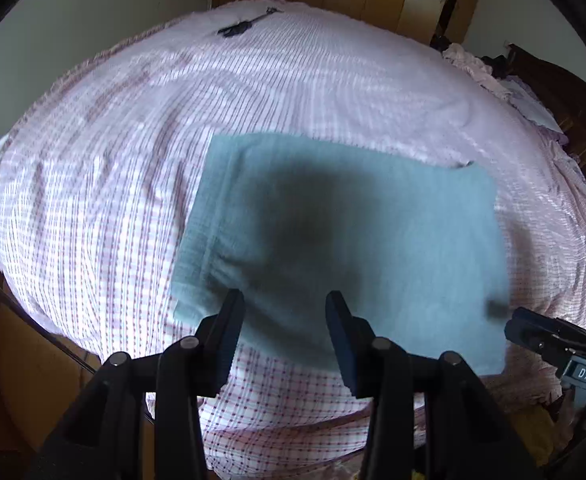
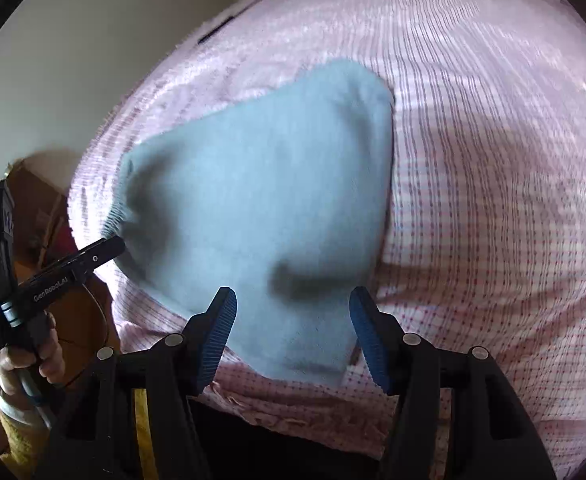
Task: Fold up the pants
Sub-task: 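Smooth the folded pants flat with both open grippers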
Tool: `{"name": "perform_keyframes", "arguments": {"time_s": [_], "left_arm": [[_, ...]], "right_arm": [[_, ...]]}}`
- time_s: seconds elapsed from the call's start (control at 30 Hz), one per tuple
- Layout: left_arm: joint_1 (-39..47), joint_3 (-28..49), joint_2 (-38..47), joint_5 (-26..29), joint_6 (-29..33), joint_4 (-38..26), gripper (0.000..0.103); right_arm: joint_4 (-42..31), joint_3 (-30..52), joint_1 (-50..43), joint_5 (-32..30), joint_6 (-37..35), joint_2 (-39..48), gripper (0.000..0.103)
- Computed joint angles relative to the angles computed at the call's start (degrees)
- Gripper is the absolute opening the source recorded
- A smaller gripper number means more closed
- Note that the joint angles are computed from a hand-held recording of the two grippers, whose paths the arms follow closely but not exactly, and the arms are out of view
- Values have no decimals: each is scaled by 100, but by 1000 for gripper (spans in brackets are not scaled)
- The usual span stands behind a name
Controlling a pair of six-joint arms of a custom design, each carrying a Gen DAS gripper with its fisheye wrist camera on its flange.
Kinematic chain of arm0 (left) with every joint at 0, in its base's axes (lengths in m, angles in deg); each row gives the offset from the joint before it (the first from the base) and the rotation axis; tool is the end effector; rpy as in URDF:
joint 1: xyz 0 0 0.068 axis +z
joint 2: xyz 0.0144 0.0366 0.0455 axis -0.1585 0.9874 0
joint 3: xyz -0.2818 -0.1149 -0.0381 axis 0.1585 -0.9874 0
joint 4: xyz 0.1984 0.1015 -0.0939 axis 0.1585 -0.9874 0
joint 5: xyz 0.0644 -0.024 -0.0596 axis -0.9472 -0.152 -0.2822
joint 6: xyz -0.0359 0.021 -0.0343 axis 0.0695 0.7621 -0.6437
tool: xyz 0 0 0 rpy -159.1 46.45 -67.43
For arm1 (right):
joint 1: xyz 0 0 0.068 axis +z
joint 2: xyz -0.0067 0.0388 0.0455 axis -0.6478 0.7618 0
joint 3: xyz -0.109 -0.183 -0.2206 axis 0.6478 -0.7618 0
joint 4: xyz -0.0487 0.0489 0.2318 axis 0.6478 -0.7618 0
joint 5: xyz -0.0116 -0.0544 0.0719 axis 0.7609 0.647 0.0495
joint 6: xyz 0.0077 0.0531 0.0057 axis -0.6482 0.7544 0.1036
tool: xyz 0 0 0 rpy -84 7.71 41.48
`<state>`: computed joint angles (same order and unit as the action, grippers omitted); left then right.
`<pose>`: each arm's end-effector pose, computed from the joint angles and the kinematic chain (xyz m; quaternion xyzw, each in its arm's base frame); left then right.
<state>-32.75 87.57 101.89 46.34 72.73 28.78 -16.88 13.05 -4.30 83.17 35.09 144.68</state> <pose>0.2589 -0.1123 0.1739 0.0744 0.9610 -0.0745 0.2557 0.2386 0.1745 0.1695 0.0778 0.9523 0.1987 0.2183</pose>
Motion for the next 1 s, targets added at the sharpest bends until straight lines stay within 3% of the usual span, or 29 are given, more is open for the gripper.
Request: {"name": "perform_keyframes", "arguments": {"time_s": [0.23,0.5,0.7,1.0], "left_arm": [[223,-42,505,141,-151,61,44],[190,94,220,-26,-104,-187,44],[79,96,-271,-122,-108,-168,44],[248,-76,327,107,-51,364,43]], "right_arm": [[-4,-6,-26,-130,-81,409,53],[-2,-53,-23,-211,36,319,53],[213,-180,16,427,-38,-215,53],[738,-167,-174,57,103,661,53]]}}
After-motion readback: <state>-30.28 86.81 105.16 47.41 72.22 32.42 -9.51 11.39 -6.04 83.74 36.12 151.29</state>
